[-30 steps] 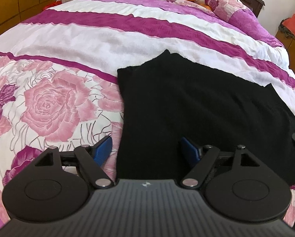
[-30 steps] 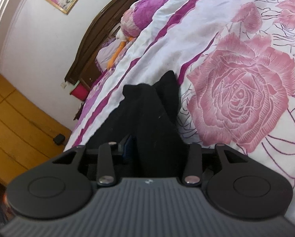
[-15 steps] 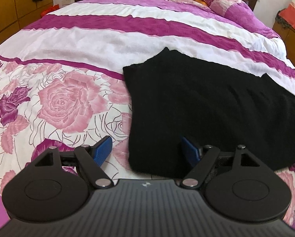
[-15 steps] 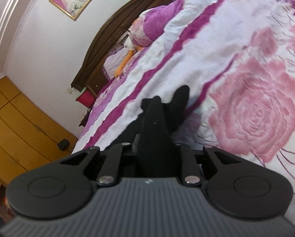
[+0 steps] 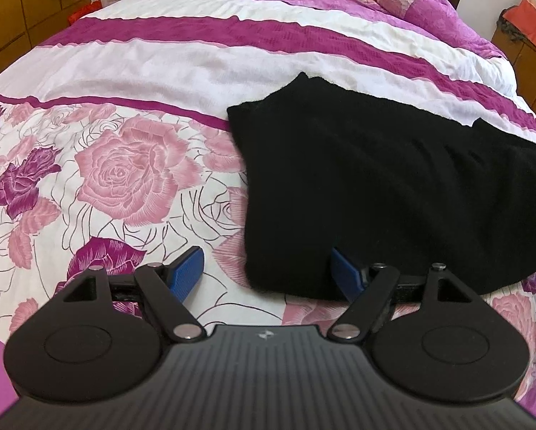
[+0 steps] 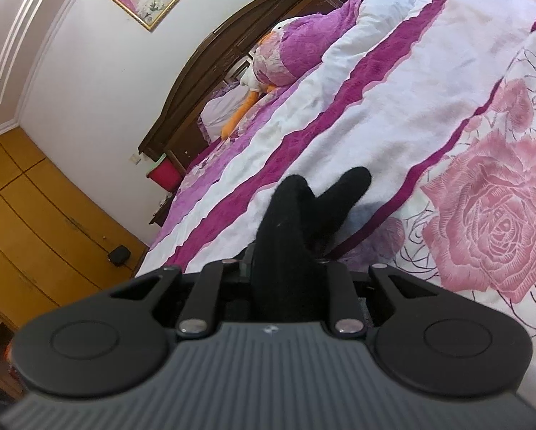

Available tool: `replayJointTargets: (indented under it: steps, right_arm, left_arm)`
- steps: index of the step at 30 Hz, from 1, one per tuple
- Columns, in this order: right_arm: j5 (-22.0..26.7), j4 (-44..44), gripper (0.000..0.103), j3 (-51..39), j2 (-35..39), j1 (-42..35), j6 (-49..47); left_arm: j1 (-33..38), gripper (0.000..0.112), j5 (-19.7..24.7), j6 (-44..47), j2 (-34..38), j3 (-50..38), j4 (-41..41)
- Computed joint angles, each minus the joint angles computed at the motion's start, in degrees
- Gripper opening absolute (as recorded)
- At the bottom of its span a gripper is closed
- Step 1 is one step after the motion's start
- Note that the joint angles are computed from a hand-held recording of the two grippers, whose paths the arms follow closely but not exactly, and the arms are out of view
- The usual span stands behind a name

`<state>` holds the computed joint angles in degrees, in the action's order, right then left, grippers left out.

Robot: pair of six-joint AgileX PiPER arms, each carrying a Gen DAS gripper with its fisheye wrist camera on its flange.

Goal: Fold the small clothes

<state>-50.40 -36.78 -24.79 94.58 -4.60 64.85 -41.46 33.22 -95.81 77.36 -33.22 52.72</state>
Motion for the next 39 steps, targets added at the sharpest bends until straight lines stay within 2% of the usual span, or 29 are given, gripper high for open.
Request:
replayJointTargets:
  steps: [10,19,21,27,30,34,39]
  right_arm:
    - [6.99,0.34,0.021,-4.95,-3.64,6.15,4.17]
    - [18.02,8.58,0.021,-13.95,-4.91,20.06,-6.12]
    - [19.21,10.67,0.021,-15.6,-4.22,22.75,-8.65]
    - [23.78,20.18,0.021,-21.42,-0.87,32.87,-21.31]
    - [25.93,18.17,0.021,-25.56,3.05,37.02,-22.52]
    - [30.13,23.92,0.021,-30.63,10.12,43.1,-31.94]
    - [30.66,24.47,0.022,-32.16,15.49,45.79,-34.61]
  left_arm:
    - [0.53,0.081,1.76,0.28,-1.97,0.57,1.69]
    - [5.99,0.081,1.83,3.67,-5.97,2.57,1.63]
    - [7.03,0.081,1.53,3.9,-6.69,3.28,1.78]
    - [10.98,0.081,-0.51,4.29,-9.44,6.35,2.06]
    - [12.05,0.081,-1.02,3.15,-10.57,8.06,3.38]
    - [14.66,0.081,-3.39,3.83,-11.53,9.76,3.16]
    - [16.0,0.081,-4.37,2.39,-12.34,11.56,5.68]
